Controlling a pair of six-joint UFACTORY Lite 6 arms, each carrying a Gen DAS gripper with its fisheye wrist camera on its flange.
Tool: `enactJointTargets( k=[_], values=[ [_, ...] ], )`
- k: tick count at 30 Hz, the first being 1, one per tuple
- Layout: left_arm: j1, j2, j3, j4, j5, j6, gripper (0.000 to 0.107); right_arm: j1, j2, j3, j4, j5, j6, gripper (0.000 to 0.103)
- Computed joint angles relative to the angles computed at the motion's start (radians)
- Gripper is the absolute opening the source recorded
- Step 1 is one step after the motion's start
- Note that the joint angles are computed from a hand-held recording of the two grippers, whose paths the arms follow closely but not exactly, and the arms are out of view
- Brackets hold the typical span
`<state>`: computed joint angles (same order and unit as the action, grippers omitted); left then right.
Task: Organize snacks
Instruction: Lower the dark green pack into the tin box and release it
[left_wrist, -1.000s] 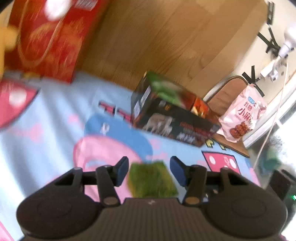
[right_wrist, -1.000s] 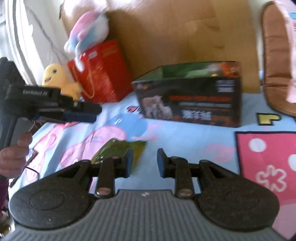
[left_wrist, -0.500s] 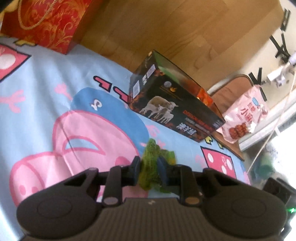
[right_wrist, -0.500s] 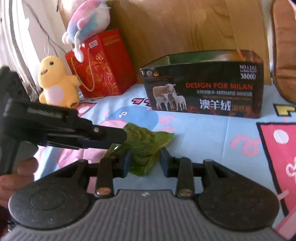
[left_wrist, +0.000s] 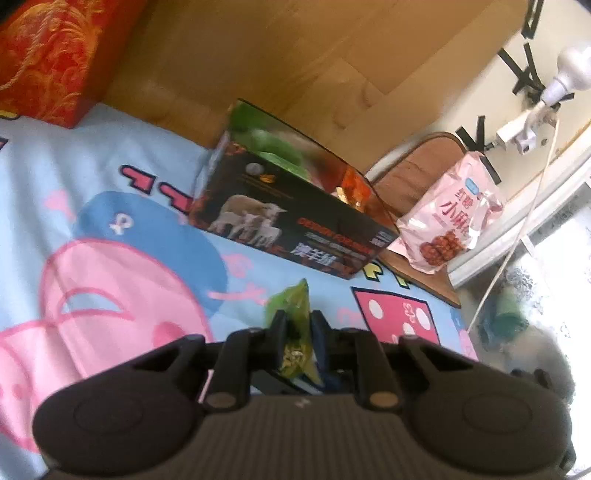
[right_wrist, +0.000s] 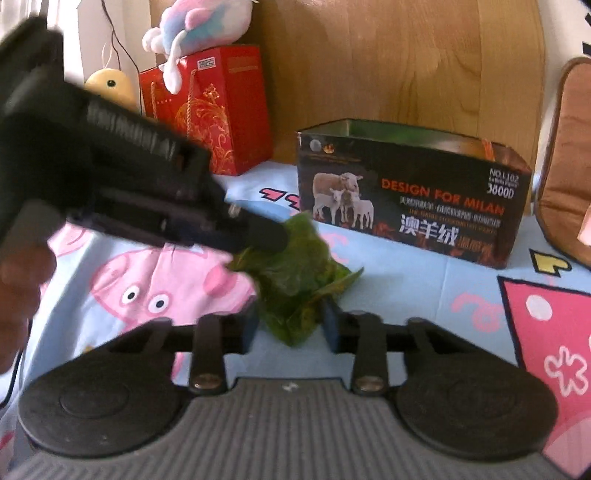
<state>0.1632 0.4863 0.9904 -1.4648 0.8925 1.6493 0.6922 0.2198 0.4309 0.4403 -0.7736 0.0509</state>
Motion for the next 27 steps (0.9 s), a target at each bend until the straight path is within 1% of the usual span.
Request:
enactJointTargets(
  k=[1,2,3,5,8,9,11,12,13,14,15,16,17,18,19,20,22,25,26,27],
  values=[
    [-0.018,-0.019,-0.011,-0.013,-0.02,0.009,0.015,-0.007,-0.002,-0.006,-0.019,-0.005,0.012,0.023],
    [-0.026,-0.031,-0.014,-0.015,-0.024,0.006,0.015,-0.003,-0.002,-0.007,0.001,-0.01,0.005,0.019],
    [-0.03,-0.04,-0.01,-0.01,-0.016,-0.004,0.015,0.001,-0.004,-0.014,0.015,-0.022,0.002,0.016],
    [-0.032,-0.063,0.003,-0.002,0.016,-0.02,0.016,0.013,-0.018,-0.037,0.048,-0.065,0.0,0.015],
    [-0.052,-0.091,0.073,0.007,0.049,-0.062,0.017,0.078,-0.069,-0.058,0.219,-0.135,-0.13,0.014],
    [-0.066,-0.092,0.108,0.005,0.048,-0.073,0.017,0.076,-0.095,-0.063,0.243,-0.15,-0.165,0.014],
    [-0.107,-0.071,0.204,-0.011,0.013,-0.102,0.018,0.031,-0.144,-0.049,0.254,-0.152,-0.269,0.014],
    [-0.131,-0.04,0.27,-0.017,-0.012,-0.117,0.018,-0.003,-0.149,-0.021,0.257,-0.148,-0.329,0.015],
    [-0.159,-0.001,0.337,-0.02,-0.056,-0.133,0.021,-0.048,-0.144,0.018,0.248,-0.135,-0.38,0.016],
    [-0.191,0.042,0.403,-0.026,-0.125,-0.144,0.021,-0.104,-0.127,0.068,0.216,-0.106,-0.41,0.019],
    [-0.222,0.091,0.463,-0.043,-0.204,-0.138,0.024,-0.159,-0.09,0.136,0.181,-0.062,-0.448,0.022],
    [-0.253,0.137,0.52,-0.021,-0.287,-0.165,0.024,-0.196,-0.034,0.209,0.18,-0.038,-0.504,0.026],
    [-0.264,0.183,0.576,0.043,-0.328,-0.233,0.024,-0.217,0.027,0.267,0.193,-0.05,-0.544,0.037],
    [-0.259,0.214,0.599,0.067,-0.327,-0.263,0.024,-0.235,0.086,0.327,0.222,-0.042,-0.595,0.039],
    [-0.238,0.22,0.585,0.052,-0.284,-0.25,0.025,-0.258,0.113,0.356,0.213,-0.005,-0.604,0.039],
    [-0.211,0.206,0.544,0.016,-0.241,-0.195,0.027,-0.272,0.109,0.343,0.194,0.007,-0.57,0.037],
    [-0.167,0.134,0.409,-0.061,-0.226,-0.066,0.027,-0.28,0.033,0.218,0.098,-0.048,-0.424,0.038],
    [-0.049,0.051,0.26,-0.039,-0.117,-0.028,0.027,-0.266,-0.109,0.015,0.006,-0.088,-0.251,0.038],
    [-0.008,0.018,0.207,-0.032,-0.084,-0.006,0.027,-0.253,-0.158,-0.041,-0.02,-0.073,-0.198,0.038],
    [0.033,-0.021,0.145,-0.027,-0.052,0.028,0.03,-0.253,-0.205,-0.093,-0.068,-0.048,-0.128,0.038]
  ],
)
